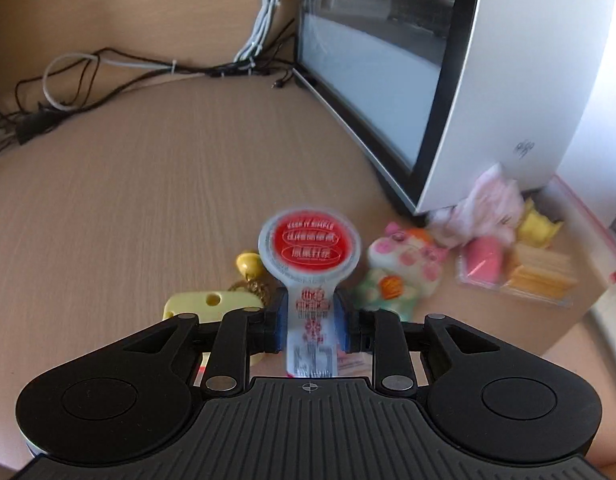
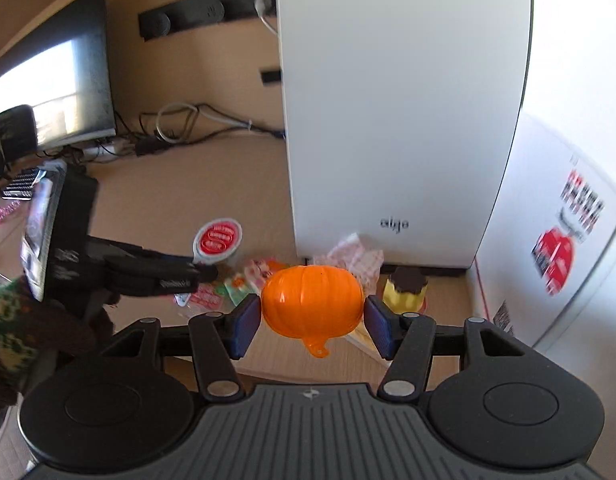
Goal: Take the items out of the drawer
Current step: 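Lift the packet and pumpkin out of the drawer and release both onto the desktop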
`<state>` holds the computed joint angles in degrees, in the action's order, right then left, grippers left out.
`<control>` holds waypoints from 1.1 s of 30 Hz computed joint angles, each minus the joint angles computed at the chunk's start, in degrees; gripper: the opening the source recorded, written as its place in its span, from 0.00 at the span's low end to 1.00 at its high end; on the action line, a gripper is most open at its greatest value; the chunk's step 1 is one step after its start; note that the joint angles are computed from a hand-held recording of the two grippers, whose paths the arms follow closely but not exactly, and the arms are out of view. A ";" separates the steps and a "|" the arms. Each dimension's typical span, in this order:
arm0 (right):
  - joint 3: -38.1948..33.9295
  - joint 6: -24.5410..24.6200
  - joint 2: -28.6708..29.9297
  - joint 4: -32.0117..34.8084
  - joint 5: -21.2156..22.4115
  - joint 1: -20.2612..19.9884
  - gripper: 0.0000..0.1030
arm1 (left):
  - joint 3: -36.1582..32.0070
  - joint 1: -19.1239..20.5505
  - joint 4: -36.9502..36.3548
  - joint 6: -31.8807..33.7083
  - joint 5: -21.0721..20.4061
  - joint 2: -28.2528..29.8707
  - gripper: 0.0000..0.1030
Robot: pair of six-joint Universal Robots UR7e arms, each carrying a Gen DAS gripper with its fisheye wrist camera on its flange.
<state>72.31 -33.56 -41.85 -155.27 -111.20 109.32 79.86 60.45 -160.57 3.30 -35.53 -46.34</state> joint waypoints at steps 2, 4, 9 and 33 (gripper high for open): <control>-0.77 0.62 0.84 0.75 -0.56 -0.68 0.55 | 0.25 0.10 -3.52 2.38 0.48 0.56 0.32; -1.75 1.41 1.77 1.66 -1.12 -1.27 0.55 | 1.60 -0.11 -6.34 1.76 -1.03 -0.68 0.31; -3.65 0.95 4.32 2.66 -0.48 -1.85 0.55 | 4.81 -1.45 -15.56 4.79 -2.28 -3.48 0.31; -8.97 -1.54 6.96 7.85 2.24 -0.85 0.64 | 19.03 -2.84 18.10 -15.61 -20.92 -16.05 0.31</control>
<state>63.34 -35.10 -34.89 -147.42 -108.96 108.47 98.89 57.61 -142.47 -12.31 -56.44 -62.39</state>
